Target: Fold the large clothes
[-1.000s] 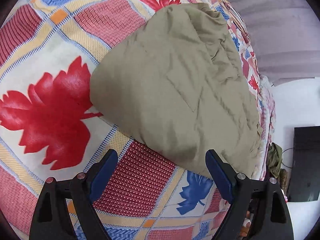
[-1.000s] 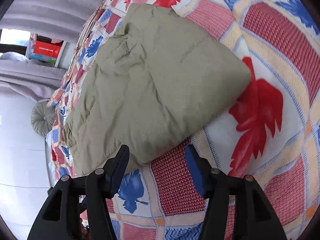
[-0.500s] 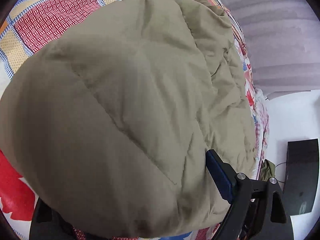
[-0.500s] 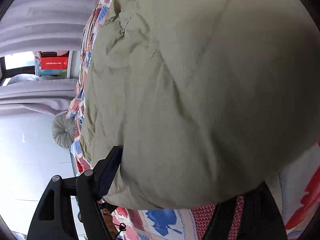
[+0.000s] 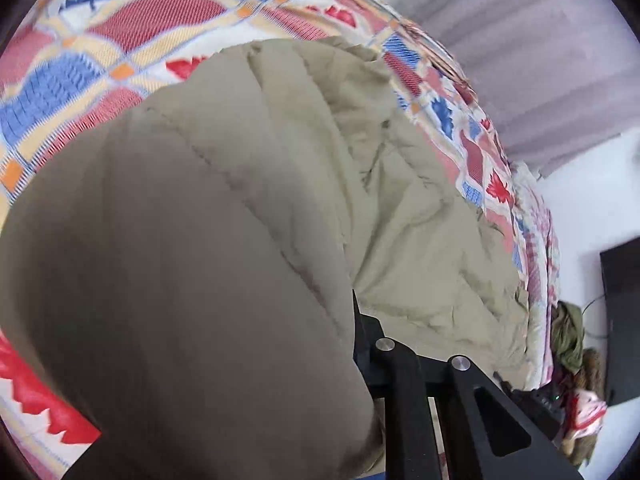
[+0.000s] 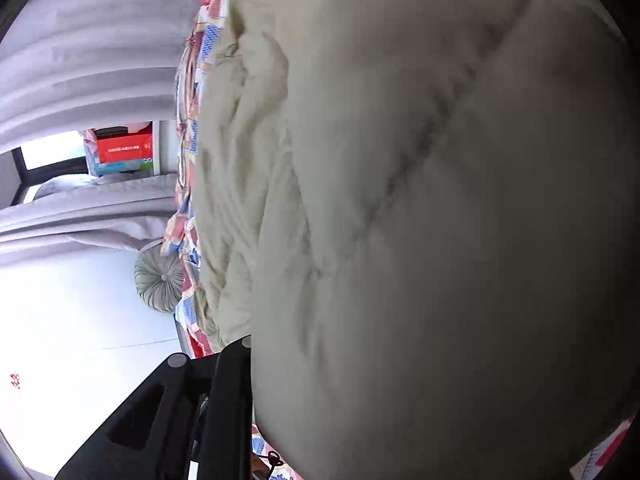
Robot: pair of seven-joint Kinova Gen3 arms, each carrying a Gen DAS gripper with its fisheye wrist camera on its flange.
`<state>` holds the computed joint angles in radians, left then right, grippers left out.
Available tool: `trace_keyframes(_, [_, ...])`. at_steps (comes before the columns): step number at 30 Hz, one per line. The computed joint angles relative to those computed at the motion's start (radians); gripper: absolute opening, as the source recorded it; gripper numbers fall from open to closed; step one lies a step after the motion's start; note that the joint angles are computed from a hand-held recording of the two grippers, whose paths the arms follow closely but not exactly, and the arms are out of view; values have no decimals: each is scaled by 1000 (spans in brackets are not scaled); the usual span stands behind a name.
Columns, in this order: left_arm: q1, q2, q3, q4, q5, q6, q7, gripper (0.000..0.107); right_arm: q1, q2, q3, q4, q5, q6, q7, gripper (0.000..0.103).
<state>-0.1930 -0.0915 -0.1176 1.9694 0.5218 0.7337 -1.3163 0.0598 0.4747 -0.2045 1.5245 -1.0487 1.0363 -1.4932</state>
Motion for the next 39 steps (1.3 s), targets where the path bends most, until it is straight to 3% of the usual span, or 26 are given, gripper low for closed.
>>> trace_keyframes(8, [15,-151,-9,-27,-90,197,24,21,43,-105,25,79,-15,119,29,19])
trace_keyframes(17, [32,-464,-81,139,-165,495,115,21,67,-300,150,339,2,288,30,19])
trace_keyframes(23, [23,-534,-67,236,-200,523,165,25,42,-331,201,416,55,294,39,20])
trace_keyframes(26, [-11,-526,-35,219,-218,575,168,33,26,-316,201,390,83,295,20,23])
trace_keyframes(28, [-43,-512,-25,176,-215,648,120,33,13,-307,198,341,117,322,-31,32])
trace_keyframes(31, [43,-509,-39,73,-276,765,124,33,-13,-298,204,234,207,416,-116,40])
trace_keyframes(34, [149,-526,-58,-52,-353,887,165,33,-2,-298,191,122,286,538,-138,40])
trace_keyframes(36, [139,-533,-42,-133,-392,954,148,33,32,-293,152,46,335,619,-145,40])
trace_keyframes(38, [96,-527,-32,-195,-403,977,93,33,13,-288,178,-46,373,699,-131,36])
trace_keyframes(39, [102,-526,-44,-215,-402,973,83,33,4,-289,191,-82,376,722,-119,28])
